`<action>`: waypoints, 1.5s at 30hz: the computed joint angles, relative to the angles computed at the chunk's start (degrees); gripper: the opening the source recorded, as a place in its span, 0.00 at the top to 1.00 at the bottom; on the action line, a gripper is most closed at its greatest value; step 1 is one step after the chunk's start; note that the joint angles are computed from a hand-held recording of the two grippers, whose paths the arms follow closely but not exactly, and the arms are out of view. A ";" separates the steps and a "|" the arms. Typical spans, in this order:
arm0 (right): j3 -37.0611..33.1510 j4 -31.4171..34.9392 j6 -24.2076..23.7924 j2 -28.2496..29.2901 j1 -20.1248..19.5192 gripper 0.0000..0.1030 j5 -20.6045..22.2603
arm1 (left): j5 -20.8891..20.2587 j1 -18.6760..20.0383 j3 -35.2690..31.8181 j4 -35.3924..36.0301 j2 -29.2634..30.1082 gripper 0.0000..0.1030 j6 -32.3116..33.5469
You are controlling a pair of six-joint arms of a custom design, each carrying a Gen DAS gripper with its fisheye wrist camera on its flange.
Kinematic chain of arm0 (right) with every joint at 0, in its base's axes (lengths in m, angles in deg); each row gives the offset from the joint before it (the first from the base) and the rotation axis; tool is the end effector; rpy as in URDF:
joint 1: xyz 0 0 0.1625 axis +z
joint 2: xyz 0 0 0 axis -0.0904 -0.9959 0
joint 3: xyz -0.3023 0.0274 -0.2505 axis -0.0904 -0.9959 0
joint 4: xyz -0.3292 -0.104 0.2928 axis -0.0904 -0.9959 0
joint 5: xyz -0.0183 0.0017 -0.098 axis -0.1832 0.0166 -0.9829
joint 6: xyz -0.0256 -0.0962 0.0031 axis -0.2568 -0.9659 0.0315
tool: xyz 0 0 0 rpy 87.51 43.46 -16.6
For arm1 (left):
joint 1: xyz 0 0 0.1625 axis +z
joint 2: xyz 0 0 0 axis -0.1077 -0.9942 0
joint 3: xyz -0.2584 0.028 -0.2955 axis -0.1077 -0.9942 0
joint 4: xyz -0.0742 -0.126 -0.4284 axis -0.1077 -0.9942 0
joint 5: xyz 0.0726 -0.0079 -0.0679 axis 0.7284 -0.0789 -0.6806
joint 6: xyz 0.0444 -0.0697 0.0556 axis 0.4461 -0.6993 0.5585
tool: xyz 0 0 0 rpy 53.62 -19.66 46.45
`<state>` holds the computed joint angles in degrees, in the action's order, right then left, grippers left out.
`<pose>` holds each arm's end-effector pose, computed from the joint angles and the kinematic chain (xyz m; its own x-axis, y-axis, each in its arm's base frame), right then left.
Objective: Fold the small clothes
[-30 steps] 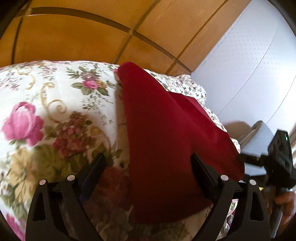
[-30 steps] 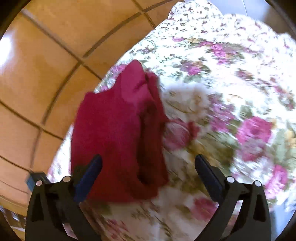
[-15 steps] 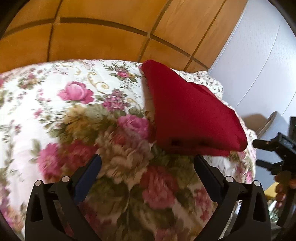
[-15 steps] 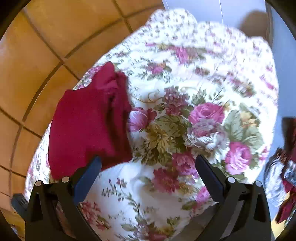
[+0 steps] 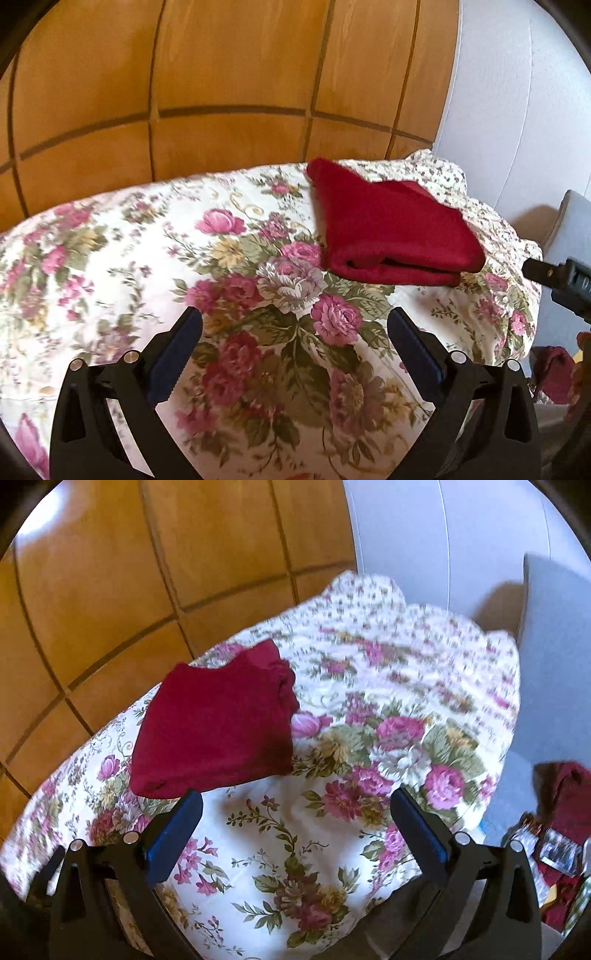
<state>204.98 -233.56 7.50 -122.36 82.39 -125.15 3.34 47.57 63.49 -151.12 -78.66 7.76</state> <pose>-0.0216 -0.5052 0.3409 -0.7448 0.4040 0.5310 -0.2782 0.5353 -0.7975 -0.3414 -0.5703 -0.0527 -0.7660 0.2875 -0.5750 0.6135 0.5942 -0.5202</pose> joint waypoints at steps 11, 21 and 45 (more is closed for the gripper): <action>7.87 -14.89 -3.13 0.76 0.95 0.02 -0.94 | 12.42 -5.86 4.65 -0.42 -2.42 0.04 -3.66; 10.85 -20.31 -6.39 2.22 1.69 0.02 -2.07 | 13.33 -7.73 7.71 -1.14 -3.72 0.04 -6.19; 10.60 -20.65 -5.88 1.96 1.51 0.02 -1.21 | 15.19 -8.07 7.33 -2.92 -2.61 0.04 -3.86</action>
<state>215.58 -254.21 1.62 -120.40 83.90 -126.36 18.53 39.50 70.82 -154.05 -81.27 3.90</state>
